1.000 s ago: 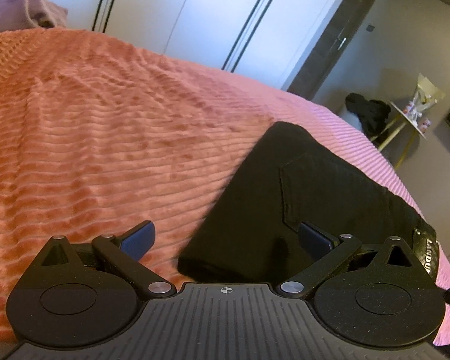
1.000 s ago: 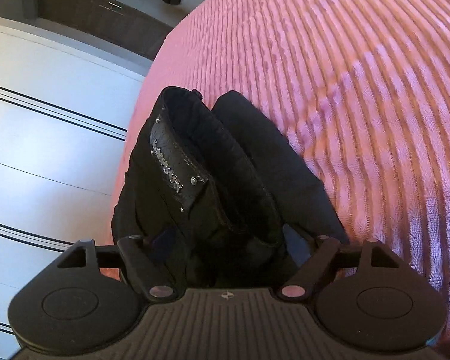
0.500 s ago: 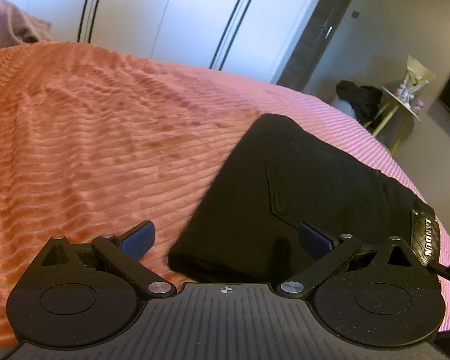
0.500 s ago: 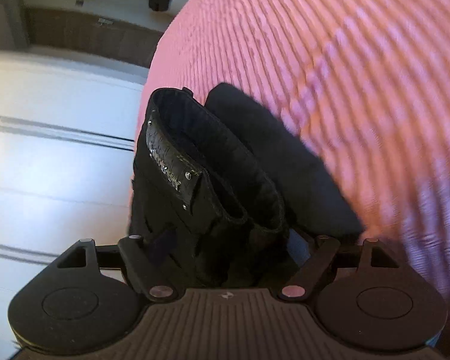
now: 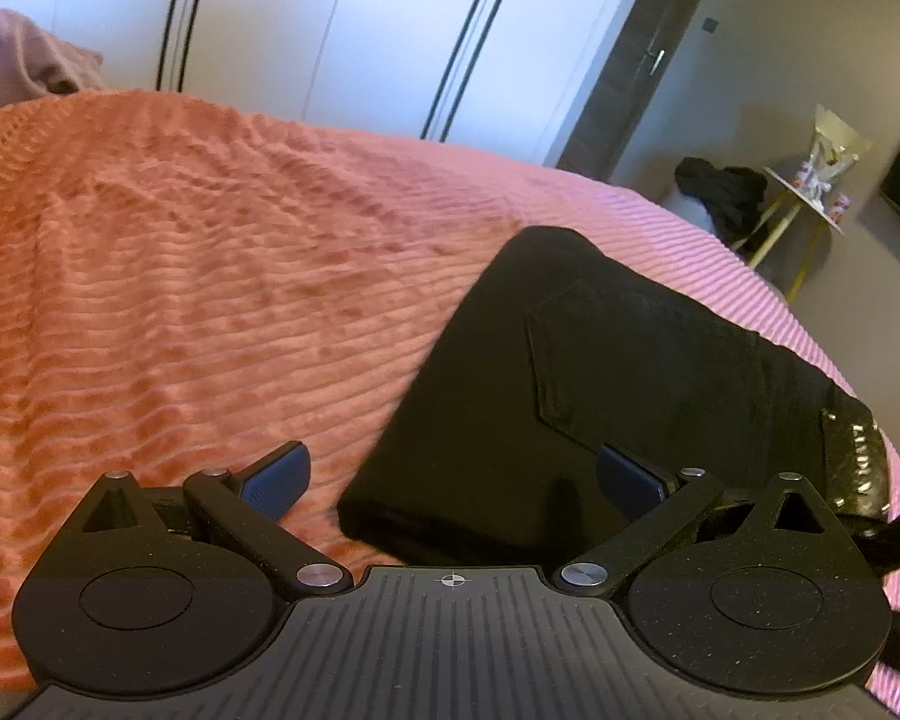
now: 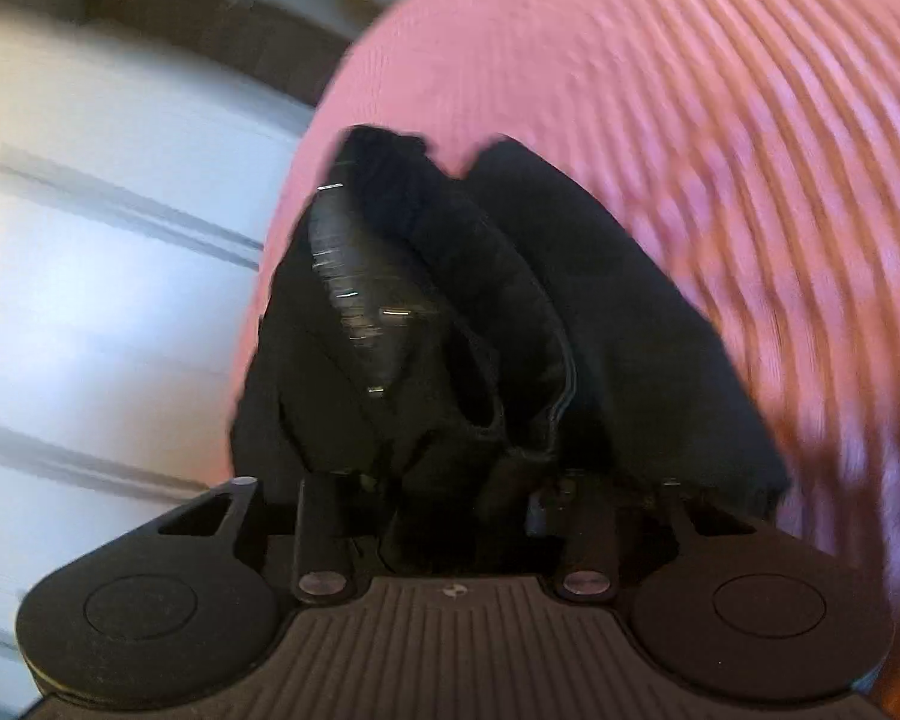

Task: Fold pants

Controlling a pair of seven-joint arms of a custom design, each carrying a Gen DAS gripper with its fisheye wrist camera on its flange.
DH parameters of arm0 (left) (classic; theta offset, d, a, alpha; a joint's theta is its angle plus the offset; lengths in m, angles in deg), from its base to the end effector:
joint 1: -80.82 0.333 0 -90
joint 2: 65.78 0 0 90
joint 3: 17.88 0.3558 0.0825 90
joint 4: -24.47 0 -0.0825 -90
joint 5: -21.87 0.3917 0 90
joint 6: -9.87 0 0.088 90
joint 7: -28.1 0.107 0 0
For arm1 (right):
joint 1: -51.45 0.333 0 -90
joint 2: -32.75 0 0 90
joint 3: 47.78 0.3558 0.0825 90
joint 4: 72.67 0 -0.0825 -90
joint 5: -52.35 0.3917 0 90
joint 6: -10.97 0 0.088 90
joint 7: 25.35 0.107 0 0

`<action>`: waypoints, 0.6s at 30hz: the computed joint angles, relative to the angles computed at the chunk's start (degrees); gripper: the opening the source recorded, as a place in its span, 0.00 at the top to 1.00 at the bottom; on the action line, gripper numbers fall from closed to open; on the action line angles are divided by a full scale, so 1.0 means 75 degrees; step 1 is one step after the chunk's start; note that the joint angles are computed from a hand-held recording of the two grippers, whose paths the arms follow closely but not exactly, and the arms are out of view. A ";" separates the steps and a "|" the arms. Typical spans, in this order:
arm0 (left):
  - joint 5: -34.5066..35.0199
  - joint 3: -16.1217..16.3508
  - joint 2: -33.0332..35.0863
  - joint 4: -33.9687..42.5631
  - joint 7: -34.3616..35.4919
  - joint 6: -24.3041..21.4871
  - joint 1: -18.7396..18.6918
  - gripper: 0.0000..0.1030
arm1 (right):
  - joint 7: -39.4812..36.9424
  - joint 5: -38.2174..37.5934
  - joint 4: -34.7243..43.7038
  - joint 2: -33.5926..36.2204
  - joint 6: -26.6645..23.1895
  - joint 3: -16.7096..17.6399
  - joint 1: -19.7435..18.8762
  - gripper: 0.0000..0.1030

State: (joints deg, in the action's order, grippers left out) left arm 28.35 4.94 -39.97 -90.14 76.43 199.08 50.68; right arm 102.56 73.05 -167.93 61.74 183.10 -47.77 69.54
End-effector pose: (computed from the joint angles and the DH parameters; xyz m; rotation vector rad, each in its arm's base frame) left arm 0.6666 -0.1308 0.3818 -2.0476 1.4125 -1.0075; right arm 0.7214 0.2088 0.4416 -0.9873 2.0740 -0.0657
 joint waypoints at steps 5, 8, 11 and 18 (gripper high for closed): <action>-0.0427 0.0654 0.0066 -0.0147 0.0114 0.0330 -0.0622 0.00 | 0.0863 -0.2328 -0.0095 -0.0246 0.0383 -0.2489 0.2125 0.75; -0.0791 0.0764 0.0091 -0.0185 0.0358 0.0442 -0.0758 0.00 | 0.1630 -0.3038 -0.0484 -0.0410 0.0241 -0.3575 0.2962 0.75; -0.0890 0.0568 0.0106 -0.0059 0.0641 0.0220 -0.0608 0.00 | 0.1384 -0.2797 -0.0043 -0.0297 -0.1682 -0.2761 0.2151 0.56; -0.0632 0.0400 0.0088 0.0071 0.1043 0.0282 -0.0452 0.00 | 0.2642 -0.5068 -0.0054 -0.0785 -0.1998 -0.3467 0.2582 0.39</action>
State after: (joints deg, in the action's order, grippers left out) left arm 23.61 7.94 -39.31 -89.61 84.25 201.19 47.29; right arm 122.37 35.04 -168.33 55.84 168.12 -73.77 88.91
